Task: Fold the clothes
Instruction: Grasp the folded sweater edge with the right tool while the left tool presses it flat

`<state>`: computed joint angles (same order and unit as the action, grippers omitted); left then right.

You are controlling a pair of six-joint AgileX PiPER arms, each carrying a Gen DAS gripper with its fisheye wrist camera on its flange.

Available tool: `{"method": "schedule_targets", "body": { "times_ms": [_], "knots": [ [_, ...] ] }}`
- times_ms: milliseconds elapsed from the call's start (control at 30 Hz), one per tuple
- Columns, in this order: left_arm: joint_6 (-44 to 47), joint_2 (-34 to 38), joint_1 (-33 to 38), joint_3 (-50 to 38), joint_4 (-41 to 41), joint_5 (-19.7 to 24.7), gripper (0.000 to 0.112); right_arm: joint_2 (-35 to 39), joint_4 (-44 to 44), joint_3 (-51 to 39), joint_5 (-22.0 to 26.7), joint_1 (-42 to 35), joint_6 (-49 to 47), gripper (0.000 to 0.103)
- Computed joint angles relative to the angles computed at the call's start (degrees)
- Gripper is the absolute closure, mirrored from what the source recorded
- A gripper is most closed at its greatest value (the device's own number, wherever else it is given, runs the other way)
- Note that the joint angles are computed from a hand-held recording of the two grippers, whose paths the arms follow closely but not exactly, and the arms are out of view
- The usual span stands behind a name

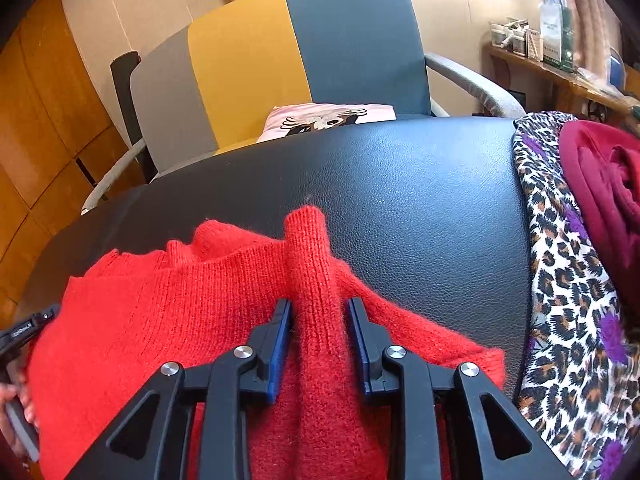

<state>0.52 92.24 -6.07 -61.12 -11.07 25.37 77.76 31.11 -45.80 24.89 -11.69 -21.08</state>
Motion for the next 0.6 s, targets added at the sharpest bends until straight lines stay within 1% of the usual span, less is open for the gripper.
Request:
{"method": "schedule_targets", "body": {
  "times_ms": [33,67,133,167,200,233,300,367,400,467,500,533,567,600],
  "knots": [
    [2.14,-0.41,0.57,-0.20,-2.27,1.33,0.107,0.12,1.56,-0.13,0.60,-0.49,-1.56,0.071],
    [5.86,-1.45,2.20,-0.09,-6.84,3.18,0.106,0.24,3.11,-0.27,1.24,-1.00,-3.18,0.068],
    [11.64,-5.68,5.68,2.25,-18.29,4.87,0.106,0.50,2.76,-2.23,5.10,-2.27,-2.73,0.060],
    [16.27,-7.67,7.23,3.87,-24.02,4.69,0.106,0.66,2.40,-3.35,7.18,-2.89,-2.28,0.060],
    [20.22,-9.56,8.30,5.43,-28.59,4.18,0.106,-0.26,0.78,-3.94,8.53,-3.27,0.26,0.060],
    [22.65,-11.94,7.97,7.20,-30.86,3.41,0.105,-2.67,1.45,-3.15,8.77,-4.11,0.73,0.059],
    [26.05,-15.86,5.72,10.17,-33.56,1.74,0.105,-8.94,3.58,-0.16,7.77,-4.70,-0.70,0.059],
    [29.84,-17.65,3.31,11.79,-35.22,2.27,0.105,-13.49,-0.16,2.05,6.03,-0.85,1.29,0.058],
    [29.29,-17.65,1.55,12.09,-33.70,2.22,0.105,-14.24,-3.03,2.58,5.36,1.98,2.71,0.059],
    [24.20,-15.56,-2.73,12.79,-26.44,0.34,0.105,-13.96,-9.48,2.93,4.57,7.56,6.10,0.064],
    [24.25,-14.73,-2.98,13.46,-25.29,-0.50,0.105,-12.89,-13.47,3.00,4.16,9.76,8.89,0.067],
    [26.04,-14.08,-2.98,15.15,-26.44,-2.87,0.105,-11.41,-17.64,3.07,4.12,11.12,12.05,0.072],
    [29.24,-13.78,-2.62,16.30,-29.88,-4.30,0.104,-10.65,-19.51,3.85,3.39,10.86,13.75,0.074],
    [34.26,-13.29,-1.05,16.60,-35.61,-3.44,0.105,-10.12,-19.09,4.90,2.38,9.59,13.23,0.072]
  ]
}}
